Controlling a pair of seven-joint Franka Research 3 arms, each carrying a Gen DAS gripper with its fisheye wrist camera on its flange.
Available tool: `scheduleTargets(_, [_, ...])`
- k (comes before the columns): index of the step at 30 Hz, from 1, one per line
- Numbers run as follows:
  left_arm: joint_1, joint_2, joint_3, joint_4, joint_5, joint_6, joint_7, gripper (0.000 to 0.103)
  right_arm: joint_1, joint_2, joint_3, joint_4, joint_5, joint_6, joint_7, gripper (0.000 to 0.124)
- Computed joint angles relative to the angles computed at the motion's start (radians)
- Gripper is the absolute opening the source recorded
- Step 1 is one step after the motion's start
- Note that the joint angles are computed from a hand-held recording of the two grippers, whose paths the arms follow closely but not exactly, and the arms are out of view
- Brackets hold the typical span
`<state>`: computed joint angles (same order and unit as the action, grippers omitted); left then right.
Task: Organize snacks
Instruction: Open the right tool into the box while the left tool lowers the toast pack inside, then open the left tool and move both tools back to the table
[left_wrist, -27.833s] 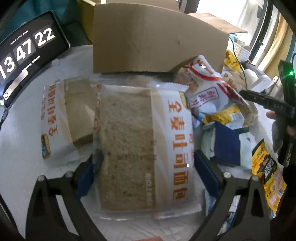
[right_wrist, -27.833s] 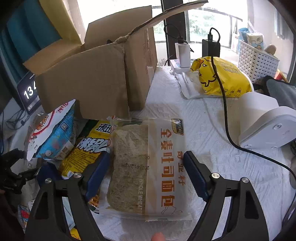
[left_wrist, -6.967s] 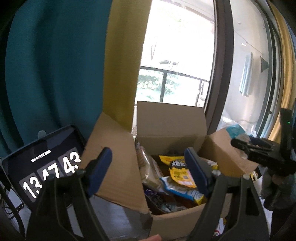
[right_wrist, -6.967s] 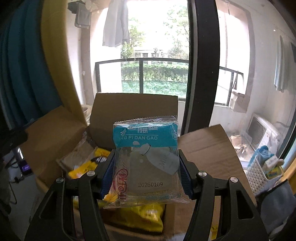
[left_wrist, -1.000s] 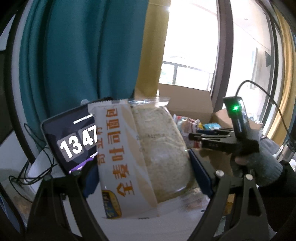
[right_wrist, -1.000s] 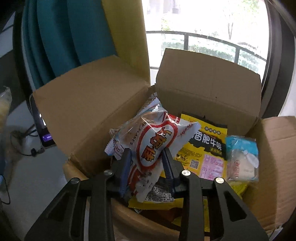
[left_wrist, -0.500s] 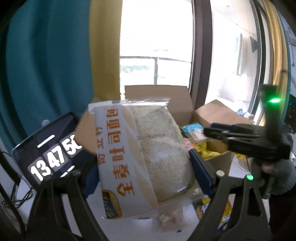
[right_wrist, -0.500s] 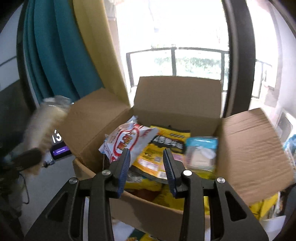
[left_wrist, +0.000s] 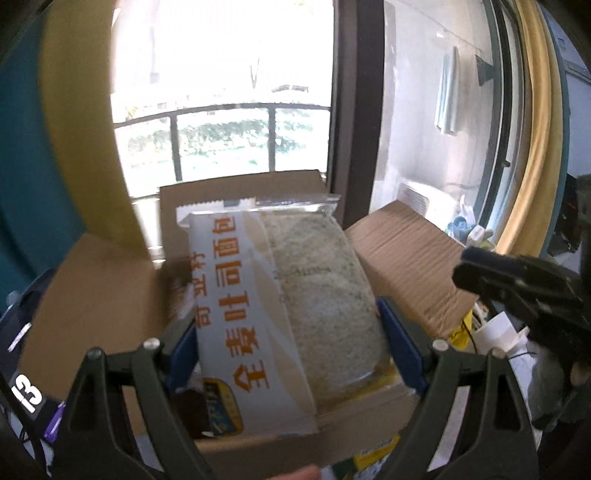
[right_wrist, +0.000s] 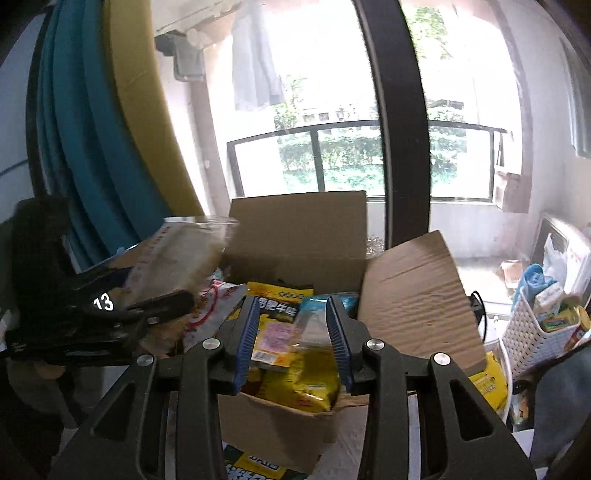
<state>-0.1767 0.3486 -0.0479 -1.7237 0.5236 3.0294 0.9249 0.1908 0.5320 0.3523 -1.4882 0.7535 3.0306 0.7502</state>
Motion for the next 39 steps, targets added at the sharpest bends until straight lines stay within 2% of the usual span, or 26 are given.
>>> scheduleTargets(2, [0.040,0.054,-0.064,0.068,-0.065,-0.032,0.072,0.094,0.002,0.002,-0.009,0.003,-0.005,0.001,0.010,0.040])
scheduleTargets(3, [0.045,0.071,-0.075,0.090,-0.086,-0.033,0.088,0.101,-0.001,-0.001,-0.006,-0.001,-0.003,0.006,0.010,0.040])
scheduleTargets(4, [0.050,0.088,-0.084,0.111,-0.107,-0.033,0.102,0.102,-0.006,-0.005,-0.001,-0.008,0.002,0.014,0.007,0.040])
scheduleTargets(9, [0.015,0.064,-0.035,0.093,-0.118,-0.005,0.066,0.102,-0.035,-0.044,0.032,-0.078,0.034,0.054,-0.025,0.040])
scheduleTargets(10, [-0.003,0.042,-0.009,0.067,-0.099,0.004,0.043,0.102,-0.034,-0.052,0.030,-0.088,0.035,0.055,-0.022,0.040])
scheduleTargets(15, [-0.040,-0.040,0.044,-0.031,-0.015,0.028,-0.037,0.102,-0.033,-0.091,0.033,-0.155,0.053,0.071,-0.018,0.040])
scheduleTargets(20, [-0.039,-0.136,0.056,-0.155,0.071,0.071,-0.125,0.102,-0.041,-0.129,0.056,-0.215,0.094,0.085,-0.035,0.040])
scheduleTargets(26, [-0.032,-0.225,0.066,-0.265,0.236,0.098,-0.282,0.102,-0.027,-0.173,0.059,-0.280,0.135,0.102,-0.050,0.040])
scheduleTargets(32, [0.025,-0.292,0.020,-0.356,0.349,0.109,-0.385,0.102,-0.001,-0.207,0.040,-0.330,0.156,0.111,-0.047,0.041])
scheduleTargets(39, [0.104,-0.346,-0.047,-0.461,0.354,0.117,-0.397,0.102,0.016,-0.229,0.024,-0.384,0.176,0.107,-0.043,0.041])
